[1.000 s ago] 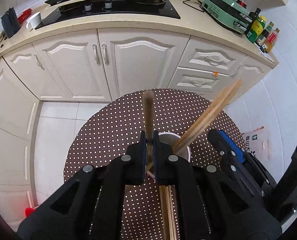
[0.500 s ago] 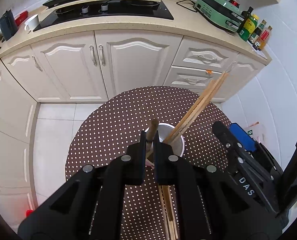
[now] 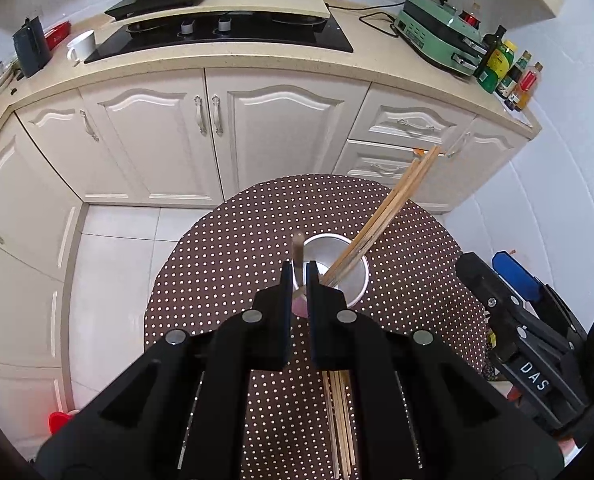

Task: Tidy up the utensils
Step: 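Lower the left tool's chopstick into the pink cup and open the left tool, then move both tools down toward the remaining chopsticks beside the cup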

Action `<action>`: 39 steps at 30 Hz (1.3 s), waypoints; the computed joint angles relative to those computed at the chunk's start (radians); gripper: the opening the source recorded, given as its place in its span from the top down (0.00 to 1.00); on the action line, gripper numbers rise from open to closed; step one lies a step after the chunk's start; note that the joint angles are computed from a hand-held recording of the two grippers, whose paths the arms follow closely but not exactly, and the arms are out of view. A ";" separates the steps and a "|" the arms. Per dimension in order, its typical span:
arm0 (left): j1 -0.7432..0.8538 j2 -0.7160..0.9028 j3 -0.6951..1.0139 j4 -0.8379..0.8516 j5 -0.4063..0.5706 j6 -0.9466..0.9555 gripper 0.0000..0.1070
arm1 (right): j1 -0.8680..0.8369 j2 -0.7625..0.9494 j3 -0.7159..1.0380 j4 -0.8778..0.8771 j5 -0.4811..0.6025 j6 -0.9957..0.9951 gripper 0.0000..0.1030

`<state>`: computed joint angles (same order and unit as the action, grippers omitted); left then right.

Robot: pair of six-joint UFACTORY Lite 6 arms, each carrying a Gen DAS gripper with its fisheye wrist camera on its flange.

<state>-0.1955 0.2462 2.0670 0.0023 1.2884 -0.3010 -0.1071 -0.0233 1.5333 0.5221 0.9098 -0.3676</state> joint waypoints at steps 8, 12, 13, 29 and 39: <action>-0.038 -0.109 -0.070 0.052 0.004 -0.042 0.93 | -0.045 -0.050 -0.006 0.020 0.062 -0.034 0.20; -0.059 -0.158 -0.102 0.083 0.014 -0.071 0.93 | -0.065 -0.080 -0.001 0.023 0.085 -0.063 0.19; -0.065 -0.171 -0.112 0.089 0.015 -0.079 0.93 | -0.070 -0.086 0.000 0.022 0.091 -0.068 0.18; -0.350 -0.391 -0.177 0.392 0.116 -0.314 0.33 | -0.233 -0.226 0.037 0.158 0.305 -0.220 0.09; -0.561 -0.438 -0.198 0.523 0.218 -0.488 0.28 | -0.335 -0.302 -0.012 0.213 0.379 -0.318 0.08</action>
